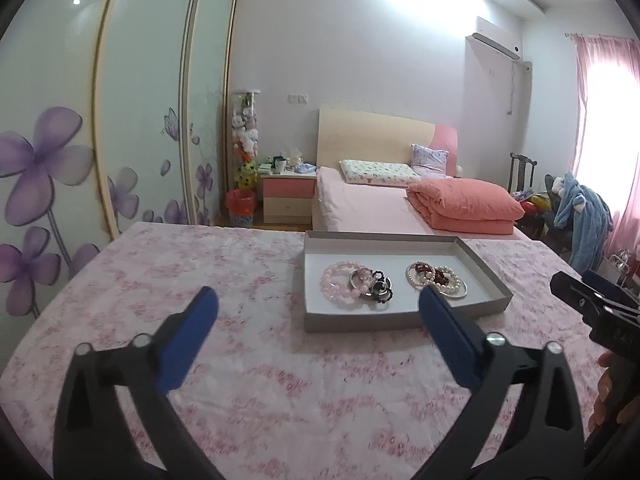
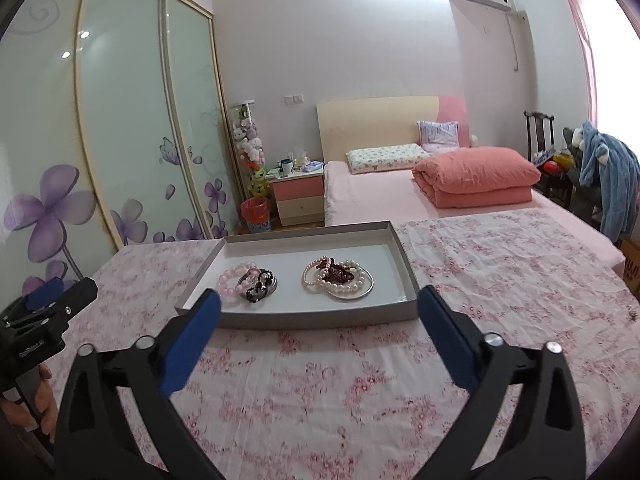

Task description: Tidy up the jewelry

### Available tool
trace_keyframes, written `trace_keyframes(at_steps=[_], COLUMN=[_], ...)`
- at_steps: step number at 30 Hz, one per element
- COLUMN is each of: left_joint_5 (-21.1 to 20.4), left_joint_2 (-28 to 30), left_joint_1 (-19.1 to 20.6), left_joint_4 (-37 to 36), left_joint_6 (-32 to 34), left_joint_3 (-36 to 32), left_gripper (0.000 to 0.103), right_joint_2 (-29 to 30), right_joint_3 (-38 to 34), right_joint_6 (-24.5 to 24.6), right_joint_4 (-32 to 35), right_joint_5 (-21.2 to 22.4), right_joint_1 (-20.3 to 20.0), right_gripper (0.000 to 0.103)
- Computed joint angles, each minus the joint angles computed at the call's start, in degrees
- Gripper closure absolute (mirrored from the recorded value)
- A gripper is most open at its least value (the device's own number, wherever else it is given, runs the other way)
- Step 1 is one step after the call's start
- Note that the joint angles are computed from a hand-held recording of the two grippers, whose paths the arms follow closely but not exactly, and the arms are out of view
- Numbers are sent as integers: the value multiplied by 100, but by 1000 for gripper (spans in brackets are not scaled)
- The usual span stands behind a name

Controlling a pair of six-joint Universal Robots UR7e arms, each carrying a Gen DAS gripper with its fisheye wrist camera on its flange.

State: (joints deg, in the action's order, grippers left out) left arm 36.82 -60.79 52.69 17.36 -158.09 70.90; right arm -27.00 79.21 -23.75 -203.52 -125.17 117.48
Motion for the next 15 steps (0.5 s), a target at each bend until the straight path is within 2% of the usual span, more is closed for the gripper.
trace_keyframes(at_steps=[5, 15], left_joint_5=[-185, -172], left_joint_2=[-209, -436], left_joint_1=[-140, -241], left_joint_4=[-309, -684], left_joint_6=[150, 170], left_joint_3=[445, 979], left_gripper=[4, 4], right_joint_2=[67, -55], right_joint_3=[150, 560], right_joint_6=[-457, -397], right_joint_4=[-392, -737], right_joint_5=[-116, 102], right_joint_1=[90, 102], right_gripper=[2, 2])
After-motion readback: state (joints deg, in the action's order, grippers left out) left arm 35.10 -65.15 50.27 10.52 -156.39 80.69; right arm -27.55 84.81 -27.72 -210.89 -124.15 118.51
